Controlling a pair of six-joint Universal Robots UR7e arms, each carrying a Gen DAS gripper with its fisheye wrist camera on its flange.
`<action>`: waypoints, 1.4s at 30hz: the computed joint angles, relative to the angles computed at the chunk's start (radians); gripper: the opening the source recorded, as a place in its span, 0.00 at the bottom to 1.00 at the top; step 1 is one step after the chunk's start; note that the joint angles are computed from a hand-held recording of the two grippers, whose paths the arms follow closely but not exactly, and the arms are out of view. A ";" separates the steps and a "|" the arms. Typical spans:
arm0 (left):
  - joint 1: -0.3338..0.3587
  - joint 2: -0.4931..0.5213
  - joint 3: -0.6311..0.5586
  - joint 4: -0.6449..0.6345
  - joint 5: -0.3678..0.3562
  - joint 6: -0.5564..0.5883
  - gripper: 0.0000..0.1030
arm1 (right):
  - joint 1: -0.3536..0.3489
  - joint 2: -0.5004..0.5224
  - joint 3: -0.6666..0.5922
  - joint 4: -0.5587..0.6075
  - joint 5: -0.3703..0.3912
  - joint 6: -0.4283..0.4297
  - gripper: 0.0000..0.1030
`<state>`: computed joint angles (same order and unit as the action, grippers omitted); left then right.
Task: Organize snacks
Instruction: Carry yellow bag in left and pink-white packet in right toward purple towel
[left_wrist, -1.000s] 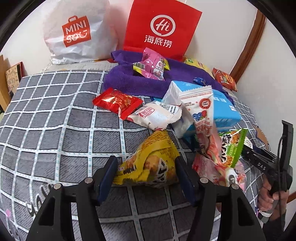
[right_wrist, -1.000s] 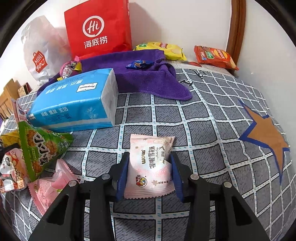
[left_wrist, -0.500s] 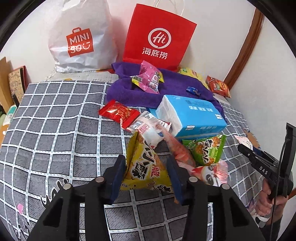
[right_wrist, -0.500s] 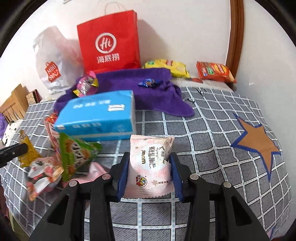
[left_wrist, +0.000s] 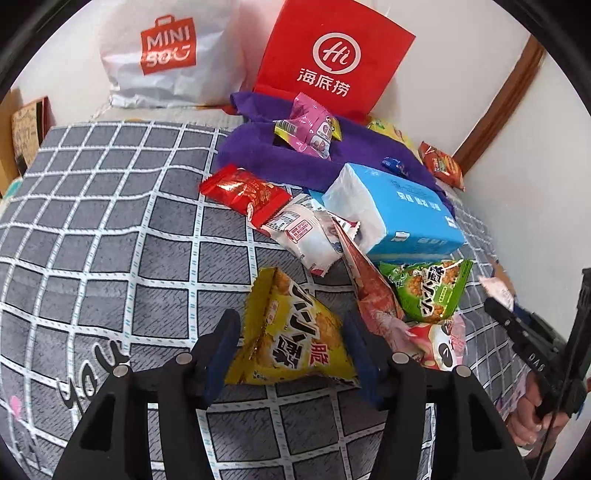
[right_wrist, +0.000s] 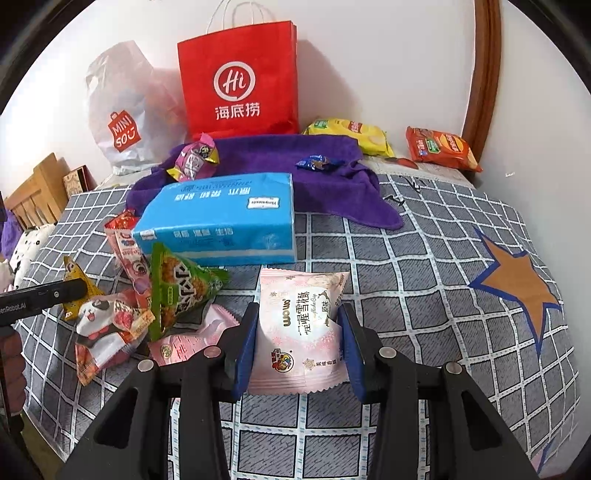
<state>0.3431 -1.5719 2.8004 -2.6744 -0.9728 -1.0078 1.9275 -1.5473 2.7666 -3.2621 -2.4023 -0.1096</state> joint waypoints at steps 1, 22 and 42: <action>0.008 0.006 0.001 -0.018 -0.004 0.007 0.54 | -0.003 0.003 0.001 0.000 0.000 0.000 0.41; -0.098 -0.088 -0.109 0.186 0.016 0.030 0.39 | 0.075 -0.034 -0.100 0.125 -0.013 -0.004 0.41; 0.048 0.189 -0.373 0.030 0.053 0.334 0.39 | -0.014 0.070 -0.350 0.107 0.098 -0.167 0.41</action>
<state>0.3907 -1.3833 2.4270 -2.6441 -0.9196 -0.6742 1.9130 -1.4773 2.4171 -3.1555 -2.3039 -0.2763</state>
